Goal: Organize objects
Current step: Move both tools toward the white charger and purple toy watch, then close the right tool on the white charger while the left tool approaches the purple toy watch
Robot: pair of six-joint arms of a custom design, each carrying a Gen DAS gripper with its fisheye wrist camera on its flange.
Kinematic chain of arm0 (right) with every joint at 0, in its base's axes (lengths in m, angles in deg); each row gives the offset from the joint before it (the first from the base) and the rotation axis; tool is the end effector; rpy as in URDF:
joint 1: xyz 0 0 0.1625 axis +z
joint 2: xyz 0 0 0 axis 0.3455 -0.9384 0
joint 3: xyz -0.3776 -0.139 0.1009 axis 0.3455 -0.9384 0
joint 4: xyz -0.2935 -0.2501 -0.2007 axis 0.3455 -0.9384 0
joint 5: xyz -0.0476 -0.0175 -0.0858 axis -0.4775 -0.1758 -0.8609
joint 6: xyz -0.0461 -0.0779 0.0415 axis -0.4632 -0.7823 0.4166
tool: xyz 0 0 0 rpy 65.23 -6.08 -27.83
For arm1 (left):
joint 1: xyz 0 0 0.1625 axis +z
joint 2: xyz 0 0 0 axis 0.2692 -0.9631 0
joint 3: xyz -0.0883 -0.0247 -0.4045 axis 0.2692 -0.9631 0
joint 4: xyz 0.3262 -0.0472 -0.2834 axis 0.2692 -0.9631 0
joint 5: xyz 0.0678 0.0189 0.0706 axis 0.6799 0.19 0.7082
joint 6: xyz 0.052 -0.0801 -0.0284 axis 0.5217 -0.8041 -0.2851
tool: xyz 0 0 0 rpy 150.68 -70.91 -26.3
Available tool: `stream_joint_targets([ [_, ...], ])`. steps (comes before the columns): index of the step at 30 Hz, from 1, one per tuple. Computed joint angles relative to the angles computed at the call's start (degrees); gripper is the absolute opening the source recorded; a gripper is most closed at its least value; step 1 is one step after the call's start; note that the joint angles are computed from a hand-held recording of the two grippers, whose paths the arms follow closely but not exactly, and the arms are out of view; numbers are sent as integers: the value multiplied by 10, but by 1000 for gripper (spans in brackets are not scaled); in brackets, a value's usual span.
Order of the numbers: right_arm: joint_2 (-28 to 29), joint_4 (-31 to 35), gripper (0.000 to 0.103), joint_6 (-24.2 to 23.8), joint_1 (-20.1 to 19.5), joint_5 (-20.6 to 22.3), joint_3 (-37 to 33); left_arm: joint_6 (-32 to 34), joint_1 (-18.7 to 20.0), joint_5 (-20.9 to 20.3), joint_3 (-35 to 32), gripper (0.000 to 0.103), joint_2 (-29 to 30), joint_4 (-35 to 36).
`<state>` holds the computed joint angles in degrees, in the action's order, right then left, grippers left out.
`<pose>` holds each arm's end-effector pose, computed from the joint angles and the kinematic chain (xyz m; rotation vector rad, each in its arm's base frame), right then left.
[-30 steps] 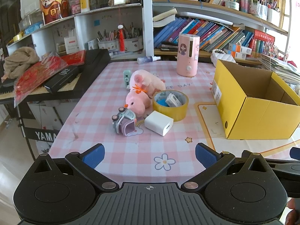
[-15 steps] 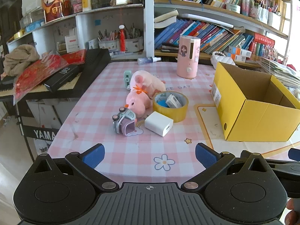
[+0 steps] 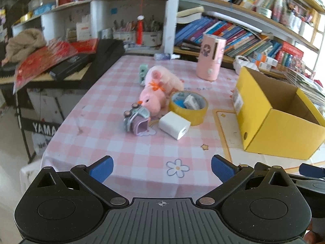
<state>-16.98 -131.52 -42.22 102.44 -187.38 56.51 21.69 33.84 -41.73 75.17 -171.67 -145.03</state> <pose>0.3957 -0.4950 -0.0169 0.7458 -2.2615 0.8115 -0.0788 -0.4431 0.3074 -0.1255 2.0438 -1.1451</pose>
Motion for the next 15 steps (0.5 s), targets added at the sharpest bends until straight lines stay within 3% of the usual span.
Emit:
stream_joint_targets([
  [8, 15, 50, 75, -24, -5, 66, -30, -74, 11, 33, -3, 103, -16, 71],
  [11, 25, 77, 67, -26, -9, 89, -51, -47, 23, 33, -6, 103, -5, 21],
  [15, 40, 100, 67, -41, -16, 116, -80, 13, 46, 20, -15, 103, 14, -84],
])
